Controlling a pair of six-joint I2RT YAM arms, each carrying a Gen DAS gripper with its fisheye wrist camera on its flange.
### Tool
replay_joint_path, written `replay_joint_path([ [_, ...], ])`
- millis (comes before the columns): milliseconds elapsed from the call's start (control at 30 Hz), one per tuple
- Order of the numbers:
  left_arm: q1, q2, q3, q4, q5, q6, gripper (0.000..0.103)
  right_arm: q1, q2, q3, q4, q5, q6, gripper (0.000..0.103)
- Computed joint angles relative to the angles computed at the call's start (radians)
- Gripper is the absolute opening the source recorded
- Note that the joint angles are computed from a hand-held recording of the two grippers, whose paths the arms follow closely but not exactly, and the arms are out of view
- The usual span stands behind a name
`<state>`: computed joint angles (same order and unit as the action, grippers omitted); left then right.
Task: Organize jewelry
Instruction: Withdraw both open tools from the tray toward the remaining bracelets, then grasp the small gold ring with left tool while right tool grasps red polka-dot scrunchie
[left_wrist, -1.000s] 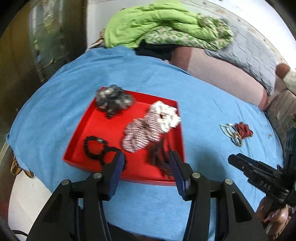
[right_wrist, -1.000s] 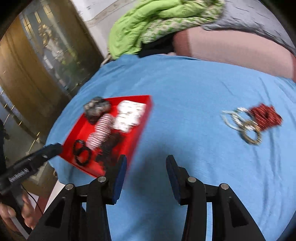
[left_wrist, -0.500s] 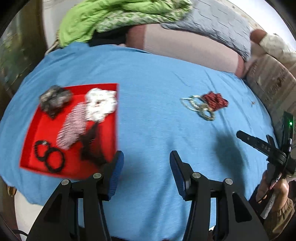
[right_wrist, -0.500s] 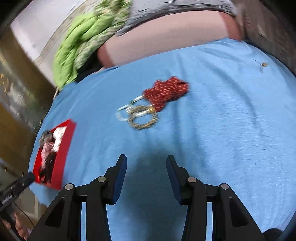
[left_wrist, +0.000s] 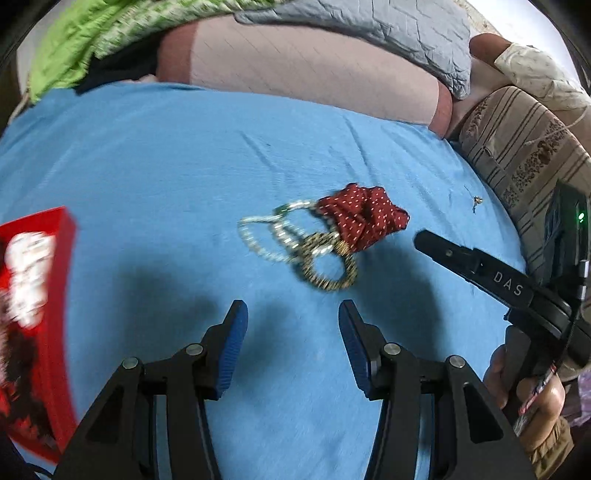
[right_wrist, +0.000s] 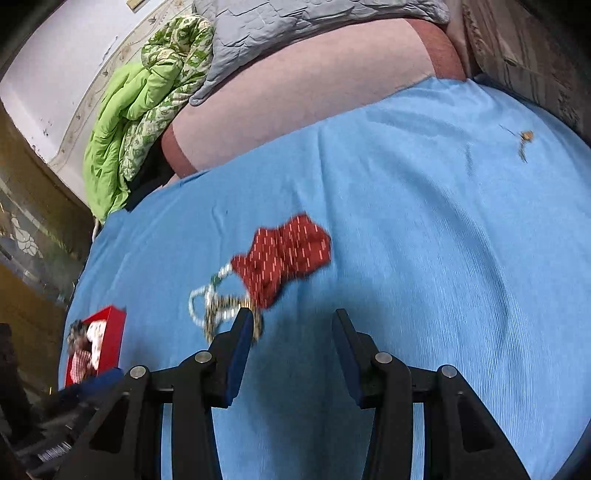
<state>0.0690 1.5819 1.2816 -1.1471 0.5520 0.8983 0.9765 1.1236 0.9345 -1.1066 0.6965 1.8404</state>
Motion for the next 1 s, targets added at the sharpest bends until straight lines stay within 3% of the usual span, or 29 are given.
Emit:
replay_joint_path([
  [167, -0.13, 0.061, -0.031, 0.115, -0.037, -0.156, 0.05, -0.173, -0.039, -0.061, 0.102, -0.059, -0.167, 0.049],
  [367, -0.183, 0.092, -0.059, 0.174, -0.043, -0.221, 0.05, -0.297, -0.049, -0.125, 0.223, -0.121, -0.284, 0.049],
  [400, -0.185, 0.089, -0.063, 0.179, -0.036, -0.23, 0.045, -0.311, -0.049, -0.135, 0.245, -0.131, -0.298, 0.049],
  [433, -0.186, 0.095, -0.056, 0.168, -0.03, -0.231, 0.026, -0.324, -0.048, -0.145, 0.269, -0.145, -0.312, 0.049],
  [467, -0.185, 0.114, -0.039, 0.135, -0.028, -0.22, 0.015, -0.333, -0.05, -0.159, 0.297, -0.155, -0.324, 0.042],
  [500, -0.186, 0.13, -0.024, 0.111, -0.026, -0.214, 0.006, -0.341, -0.055, -0.174, 0.326, -0.172, -0.338, 0.019],
  [533, -0.181, 0.134, -0.02, 0.097, -0.019, -0.208, 0.006, -0.346, -0.059, -0.183, 0.345, -0.191, -0.347, 0.01],
  [767, -0.086, 0.053, -0.023, 0.01, 0.007, -0.106, 0.006, -0.171, -0.09, -0.158, 0.205, -0.102, -0.145, 0.007],
  [1000, 0.088, -0.009, 0.005, -0.157, 0.034, 0.132, 0.006, 0.16, 0.029, -0.015, -0.056, 0.013, 0.247, 0.007],
])
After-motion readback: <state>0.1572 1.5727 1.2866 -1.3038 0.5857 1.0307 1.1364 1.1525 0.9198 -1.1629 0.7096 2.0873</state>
